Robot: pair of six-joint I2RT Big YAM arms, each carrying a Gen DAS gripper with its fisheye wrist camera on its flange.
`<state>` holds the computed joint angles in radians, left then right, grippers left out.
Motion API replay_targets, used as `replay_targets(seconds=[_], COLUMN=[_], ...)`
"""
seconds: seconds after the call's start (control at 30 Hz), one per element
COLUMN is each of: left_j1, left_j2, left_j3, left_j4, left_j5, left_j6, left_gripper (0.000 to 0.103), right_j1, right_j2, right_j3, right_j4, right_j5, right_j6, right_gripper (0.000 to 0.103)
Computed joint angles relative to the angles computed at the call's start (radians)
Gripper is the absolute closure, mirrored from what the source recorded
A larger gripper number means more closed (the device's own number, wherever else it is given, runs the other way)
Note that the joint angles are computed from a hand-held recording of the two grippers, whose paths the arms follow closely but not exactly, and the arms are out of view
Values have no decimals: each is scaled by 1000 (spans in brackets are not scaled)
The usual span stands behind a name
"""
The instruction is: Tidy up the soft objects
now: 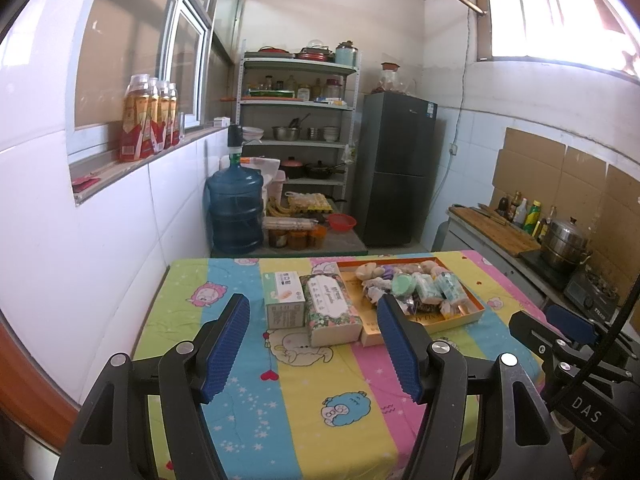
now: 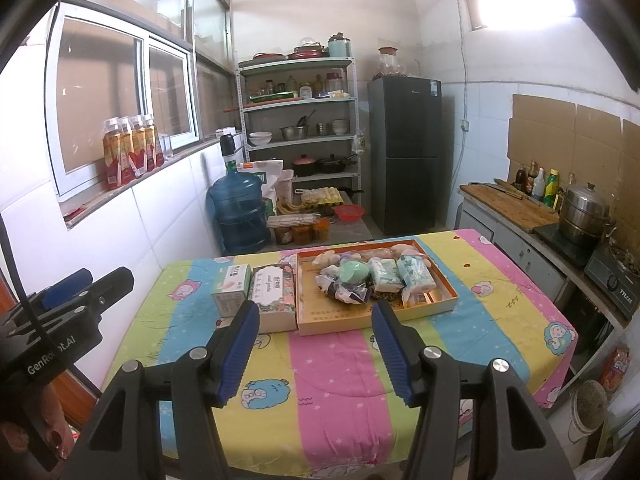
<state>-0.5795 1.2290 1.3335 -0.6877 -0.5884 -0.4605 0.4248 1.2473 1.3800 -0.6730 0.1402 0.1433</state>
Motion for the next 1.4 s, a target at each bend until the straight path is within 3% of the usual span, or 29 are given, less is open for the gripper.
replay_targets(seconds=[1.4], left_j1=[-1], left_j2=[0], left_j3=[0], left_j4=[-2], left_j5=[3], left_j6=[-1], left_gripper=[35], right_j1=[12], right_j2=[-2], right_j3=[-8], right_j4=[10], right_j5=[12], right_j6=[4], right_gripper=[45])
